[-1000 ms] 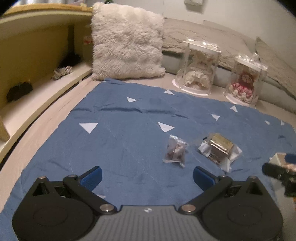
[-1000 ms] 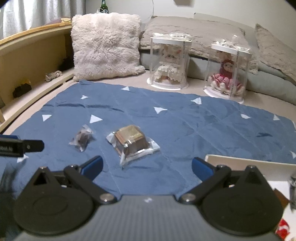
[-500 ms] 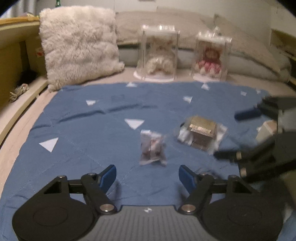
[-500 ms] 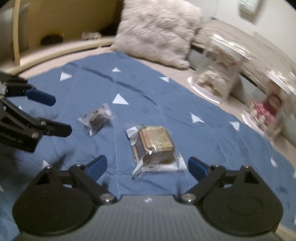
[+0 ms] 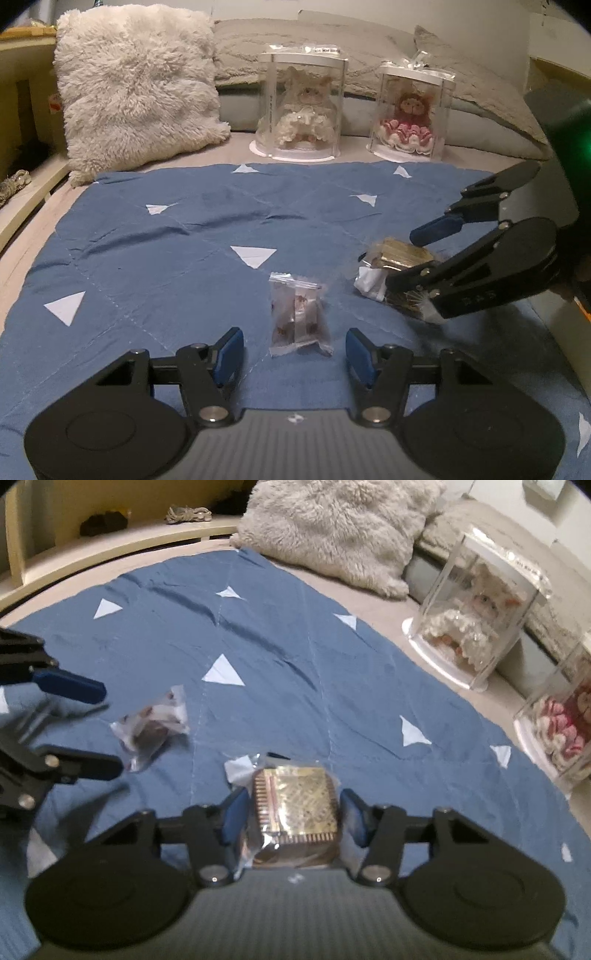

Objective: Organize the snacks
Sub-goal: 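Grasp the small dark candy with the left tool while the right tool grasps the gold cake packet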

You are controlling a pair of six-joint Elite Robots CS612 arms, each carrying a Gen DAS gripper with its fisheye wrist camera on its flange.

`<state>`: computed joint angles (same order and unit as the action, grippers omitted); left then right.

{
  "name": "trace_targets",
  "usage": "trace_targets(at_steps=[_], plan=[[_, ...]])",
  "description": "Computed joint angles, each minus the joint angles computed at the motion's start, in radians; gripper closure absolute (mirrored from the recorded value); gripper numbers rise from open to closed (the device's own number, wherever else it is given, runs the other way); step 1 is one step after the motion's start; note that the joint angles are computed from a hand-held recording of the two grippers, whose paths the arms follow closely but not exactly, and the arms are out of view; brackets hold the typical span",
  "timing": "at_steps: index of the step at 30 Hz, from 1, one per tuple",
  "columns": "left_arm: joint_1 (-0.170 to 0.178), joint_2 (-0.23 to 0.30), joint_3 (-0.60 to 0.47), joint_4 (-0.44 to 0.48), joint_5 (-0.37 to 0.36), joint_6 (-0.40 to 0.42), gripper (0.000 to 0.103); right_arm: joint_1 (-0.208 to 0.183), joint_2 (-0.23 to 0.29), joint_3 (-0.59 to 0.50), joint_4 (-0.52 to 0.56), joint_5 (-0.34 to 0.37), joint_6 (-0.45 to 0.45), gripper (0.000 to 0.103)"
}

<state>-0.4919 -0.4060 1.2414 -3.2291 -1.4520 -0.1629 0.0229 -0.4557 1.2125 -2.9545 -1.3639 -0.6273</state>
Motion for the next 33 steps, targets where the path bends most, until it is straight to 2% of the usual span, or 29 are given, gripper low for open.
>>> trace_targets(at_steps=[3,5,6,11,16,25,28,33], plan=[[0.004,0.009,-0.024,0.024,-0.009,-0.042,0.046,-0.003,0.002,-0.012,0.031,0.009,0.003,0.041],[0.006,0.014,-0.039,0.041,-0.021,-0.064,0.048,-0.001,0.009,-0.021,0.028,-0.004,0.019,0.033],[0.006,0.016,-0.045,0.046,-0.023,-0.071,0.049,-0.001,0.012,-0.023,0.024,-0.005,0.019,0.033],[0.004,0.027,-0.069,0.057,-0.037,-0.083,0.051,-0.008,0.018,-0.040,0.073,0.028,0.039,0.035],[0.002,0.038,-0.092,0.089,-0.018,-0.110,0.061,-0.014,0.024,-0.056,0.118,0.057,0.088,0.038],[-0.009,0.040,-0.110,0.112,0.013,-0.198,0.066,-0.019,0.002,0.001,0.052,0.059,0.150,0.043],[-0.019,0.022,-0.089,0.110,0.033,-0.217,0.066,-0.020,-0.015,0.034,0.019,0.049,0.170,0.043],[-0.034,-0.030,-0.016,0.077,0.054,-0.303,0.066,-0.033,-0.065,0.120,-0.050,0.058,0.249,0.043]])
